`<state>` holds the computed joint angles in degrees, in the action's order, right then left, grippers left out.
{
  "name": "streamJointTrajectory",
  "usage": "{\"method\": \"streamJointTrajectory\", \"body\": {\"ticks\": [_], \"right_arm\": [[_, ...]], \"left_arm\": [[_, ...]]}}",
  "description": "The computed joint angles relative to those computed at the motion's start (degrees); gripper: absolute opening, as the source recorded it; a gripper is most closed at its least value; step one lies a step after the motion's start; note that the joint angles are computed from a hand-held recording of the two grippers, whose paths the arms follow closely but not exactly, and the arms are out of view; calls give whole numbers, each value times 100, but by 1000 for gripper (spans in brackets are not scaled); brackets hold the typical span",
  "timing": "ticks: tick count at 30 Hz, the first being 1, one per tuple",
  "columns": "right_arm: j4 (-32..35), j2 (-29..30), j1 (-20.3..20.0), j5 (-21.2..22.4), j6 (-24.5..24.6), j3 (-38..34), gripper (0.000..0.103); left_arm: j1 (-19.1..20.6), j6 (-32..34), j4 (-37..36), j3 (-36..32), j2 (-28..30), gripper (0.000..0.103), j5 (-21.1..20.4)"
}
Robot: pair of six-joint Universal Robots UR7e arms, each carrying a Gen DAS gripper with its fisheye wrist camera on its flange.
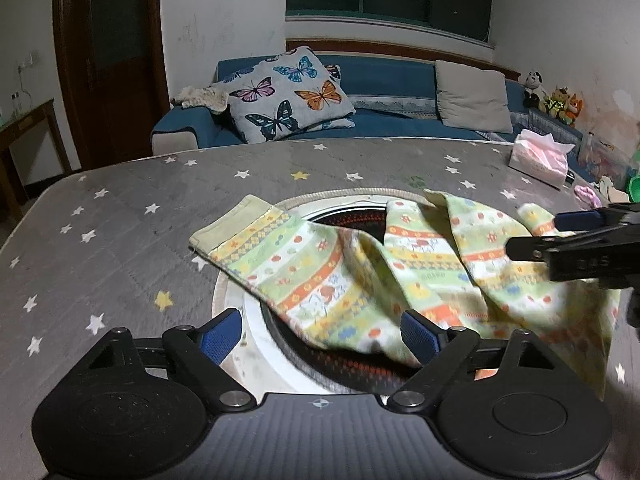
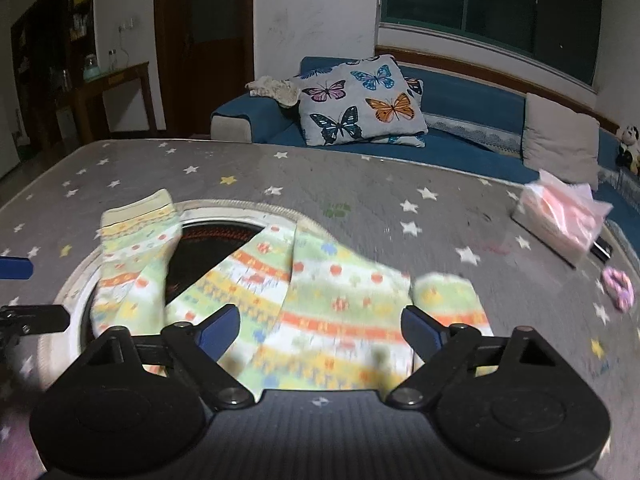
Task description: Fold clothes
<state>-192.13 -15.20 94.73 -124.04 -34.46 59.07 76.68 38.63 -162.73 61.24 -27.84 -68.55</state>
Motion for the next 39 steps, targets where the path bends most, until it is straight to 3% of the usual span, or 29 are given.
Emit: {"method": "streamJointTrajectory", "body": {"ticks": [9, 12, 14, 16, 19, 20, 21, 22, 24, 30, 39], "right_arm": [[1285, 1250, -62, -250, -501, -2554, 77], [1694, 1785, -84, -392, -777, -3596, 68], [1987, 2043, -114, -454, -770, -4139, 50], [2107, 1985, -153, -421, -581, -4092, 37], [1784, 1626, -189, -351, -444, -3439, 18], [1635, 1468, -196, -306, -397, -3150, 12], [1441, 1258, -203, -238, -331, -2774, 10], [1251, 1072, -204, -189, -287, -2437, 9], [860, 718, -197, -99, -229, -1804, 8], [-475, -314, -157, 112, -25, 18, 6], [-2760, -1702, -191, -68, 226, 2611, 3]], "left_arm": [[-62, -576, 1174, -1687, 844, 89, 65], [-86, -748, 1730, -2458, 1246, 89, 80], [-99, -827, 2126, -3026, 1551, 88, 118], [-100, -845, 2501, -3554, 1846, 81, 175], [-73, -919, 3175, -4412, 2297, 60, 243], [-59, -957, 3437, -4759, 2471, 45, 261], [-45, -992, 3704, -5151, 2668, 32, 277], [-27, -1016, 3823, -5304, 2741, 27, 258], [14, -1049, 3746, -5073, 2613, 12, 170], [72, -1034, 2537, -3244, 1633, 5, 40], [180, -1045, 1145, -1615, 624, 4, 55]]}}
